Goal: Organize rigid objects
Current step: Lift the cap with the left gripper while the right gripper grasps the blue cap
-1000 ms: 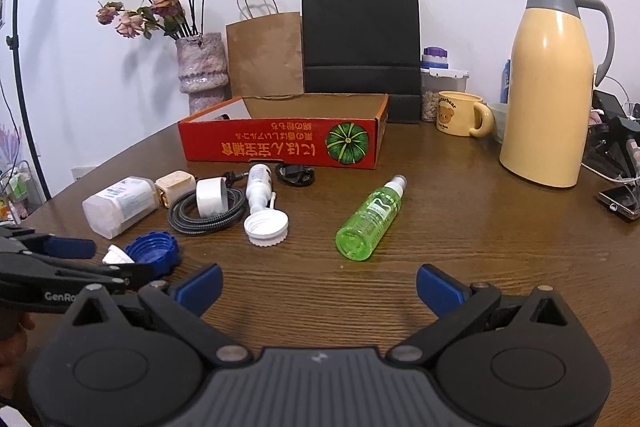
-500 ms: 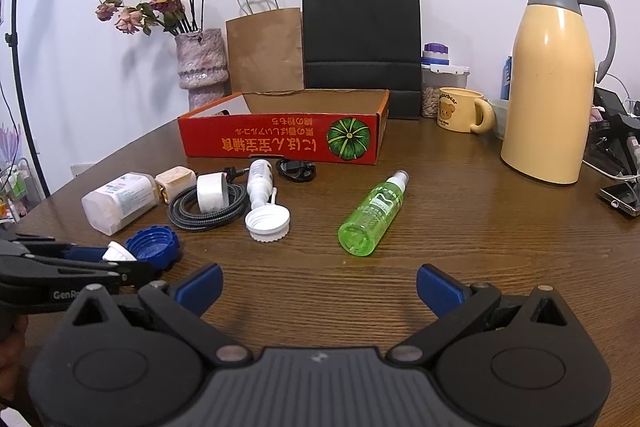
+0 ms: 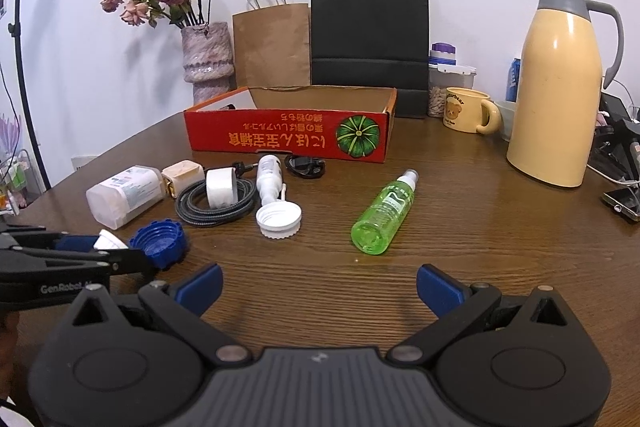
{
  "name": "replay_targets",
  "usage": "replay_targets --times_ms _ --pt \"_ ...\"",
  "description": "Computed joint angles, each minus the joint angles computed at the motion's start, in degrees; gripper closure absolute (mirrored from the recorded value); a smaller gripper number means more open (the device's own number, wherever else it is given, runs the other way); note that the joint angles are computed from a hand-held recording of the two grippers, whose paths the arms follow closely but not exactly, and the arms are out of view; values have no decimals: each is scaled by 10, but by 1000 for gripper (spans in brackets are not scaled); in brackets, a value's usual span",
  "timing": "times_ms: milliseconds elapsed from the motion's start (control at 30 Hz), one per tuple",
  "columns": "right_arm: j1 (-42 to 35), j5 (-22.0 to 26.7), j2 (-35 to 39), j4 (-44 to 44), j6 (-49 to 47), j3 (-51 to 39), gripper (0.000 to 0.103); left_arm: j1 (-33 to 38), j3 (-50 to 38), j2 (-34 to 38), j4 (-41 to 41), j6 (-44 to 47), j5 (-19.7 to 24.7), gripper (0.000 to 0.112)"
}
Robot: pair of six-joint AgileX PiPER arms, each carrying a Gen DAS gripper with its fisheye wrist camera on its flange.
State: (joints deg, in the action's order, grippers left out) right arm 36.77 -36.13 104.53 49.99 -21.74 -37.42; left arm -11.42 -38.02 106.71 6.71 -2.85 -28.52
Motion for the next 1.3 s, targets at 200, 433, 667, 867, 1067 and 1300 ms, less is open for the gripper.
replay_targets --times_ms 200,433,667,867,1067,1300 --pt "19 13 13 40 -49 -33 0 32 16 -12 38 -24 -18 71" --pt "30 40 37 76 -106 -87 0 78 29 -22 64 -23 -40 71" --pt "35 80 73 102 -153 -154 0 115 25 -24 70 -21 -48 71" --pt "39 112 107 134 -209 -215 0 139 16 -23 64 -13 -48 71" --pt "41 145 142 199 -295 -282 0 159 3 -18 67 -20 -44 71" --pt "37 167 181 367 -461 -354 6 172 -9 -12 88 -48 -34 71"
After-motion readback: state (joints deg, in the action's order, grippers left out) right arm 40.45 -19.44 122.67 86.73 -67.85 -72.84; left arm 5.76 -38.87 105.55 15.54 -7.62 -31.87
